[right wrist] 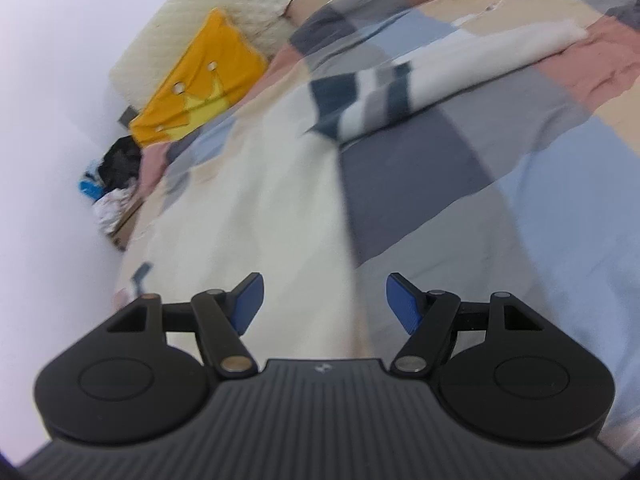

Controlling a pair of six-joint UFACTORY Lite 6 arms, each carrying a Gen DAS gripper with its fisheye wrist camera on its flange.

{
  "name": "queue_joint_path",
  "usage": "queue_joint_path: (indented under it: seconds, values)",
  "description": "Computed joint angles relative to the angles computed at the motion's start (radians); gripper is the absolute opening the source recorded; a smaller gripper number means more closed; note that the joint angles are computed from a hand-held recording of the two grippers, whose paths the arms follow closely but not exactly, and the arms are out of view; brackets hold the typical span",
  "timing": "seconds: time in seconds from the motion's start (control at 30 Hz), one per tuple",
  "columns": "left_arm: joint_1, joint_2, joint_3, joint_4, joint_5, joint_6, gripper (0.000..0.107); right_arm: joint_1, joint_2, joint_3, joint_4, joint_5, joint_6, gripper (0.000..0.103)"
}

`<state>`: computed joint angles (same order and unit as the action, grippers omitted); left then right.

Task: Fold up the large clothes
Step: 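Release the sleeve onto the quilt by opening the right tool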

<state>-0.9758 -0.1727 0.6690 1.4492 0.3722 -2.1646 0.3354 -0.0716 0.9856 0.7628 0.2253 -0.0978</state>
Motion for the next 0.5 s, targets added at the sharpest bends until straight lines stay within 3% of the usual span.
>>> queue_joint_path:
  seconds: [0.07,0.17,0.23,0.37,0.5]
  values:
    - [-0.007,0.090,0.057,-0.003,0.021,0.031,0.050,-0.032,0.016,-0.005,0.079,0.003,-0.065,0.072]
    - [-0.039,0.211,0.137,-0.082,0.116,0.160,0.050,-0.081,0.040,-0.033,0.373,0.046,-0.329,0.072]
    - [-0.069,0.268,0.173,-0.112,0.174,0.225,0.049,-0.086,0.068,-0.027,0.422,0.062,-0.372,0.072]
    - [-0.094,0.312,0.224,-0.180,0.269,0.362,0.013,-0.089,0.062,-0.043,0.470,0.077,-0.443,0.072]
    - [0.032,0.156,0.142,-0.186,0.176,0.302,0.008,-0.106,0.059,-0.063,0.550,0.112,-0.512,0.072]
